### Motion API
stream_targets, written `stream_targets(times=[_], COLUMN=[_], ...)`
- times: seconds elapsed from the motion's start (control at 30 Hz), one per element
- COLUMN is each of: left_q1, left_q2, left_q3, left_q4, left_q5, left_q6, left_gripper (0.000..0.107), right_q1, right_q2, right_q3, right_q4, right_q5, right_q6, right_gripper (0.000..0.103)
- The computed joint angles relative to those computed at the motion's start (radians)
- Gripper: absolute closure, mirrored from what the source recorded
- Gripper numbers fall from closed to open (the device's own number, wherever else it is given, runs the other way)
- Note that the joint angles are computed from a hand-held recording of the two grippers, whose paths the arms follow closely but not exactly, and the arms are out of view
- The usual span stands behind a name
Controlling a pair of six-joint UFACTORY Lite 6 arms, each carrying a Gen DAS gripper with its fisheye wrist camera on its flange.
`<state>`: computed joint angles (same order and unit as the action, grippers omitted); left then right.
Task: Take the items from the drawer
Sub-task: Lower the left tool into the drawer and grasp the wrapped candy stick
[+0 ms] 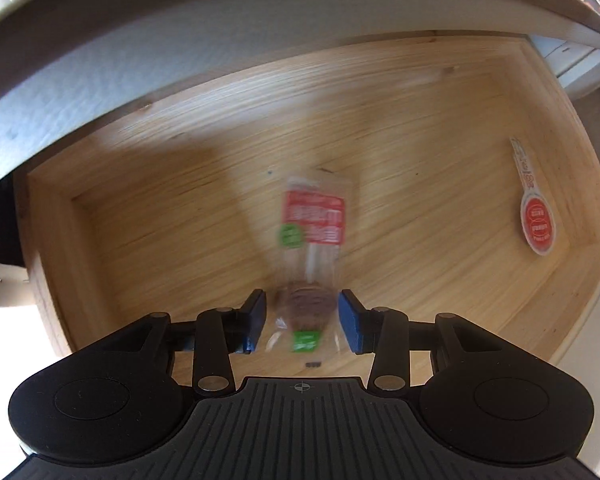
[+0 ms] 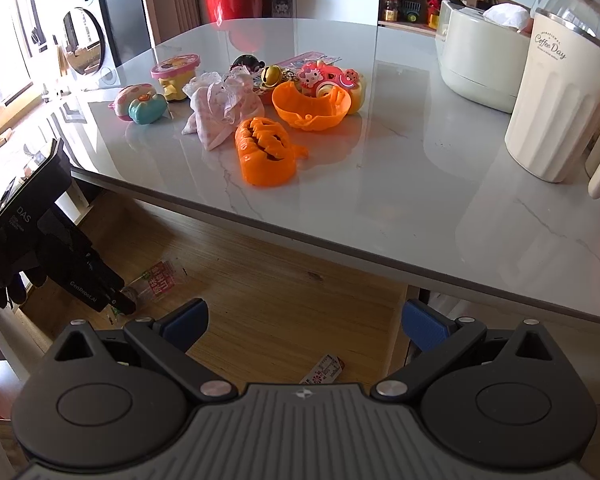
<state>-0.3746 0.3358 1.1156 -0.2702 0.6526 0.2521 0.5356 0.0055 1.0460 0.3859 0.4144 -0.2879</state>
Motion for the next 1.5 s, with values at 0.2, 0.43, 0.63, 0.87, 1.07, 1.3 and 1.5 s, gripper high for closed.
stream_targets(times=[0.2, 0.43, 0.63, 0.87, 1.07, 1.3, 1.5], left_q1=[0.002, 0.003, -0.010, -0.018, -0.108, -0.147, -0.194], left_q2=[-0.008, 0.004, 0.024, 0.082, 0.105, 0.133, 0.166], left_q3=[0.004, 0.014, 0.031, 0.054, 0.110, 0.145, 0.185], left_q4=[-0.144, -0.186, -0.168, -0.290, 0.047, 0.197, 0.265], left_q5=[0.054, 0.062, 0.058, -0.004, -0.043, 0.014, 0.056], left_q6=[0.155, 0.327, 0.314, 0.217, -0.134, -0.233, -0.249], left_gripper=[0.063, 0.063, 0.063, 0.063, 0.063, 0.059, 0.053], right_q1=[0.000, -0.026, -0.017, -0.031, -0.044, -0.057, -0.061], right_q2=[0.006, 0.024, 0.032, 0.017, -0.015, -0.039, -0.043], right_q3=[0.006, 0.020, 0.030, 0.020, -0.007, -0.025, -0.027], right_q4=[0.009, 0.031, 0.033, 0.044, 0.073, 0.106, 0.109], right_q5=[0.006, 0.018, 0.022, 0.019, 0.017, 0.022, 0.023], right_q6=[-0.007, -0.010, -0.016, -0.021, -0.055, -0.092, -0.094], right_gripper=[0.000, 0.000, 0.000, 0.000, 0.000, 0.000, 0.000])
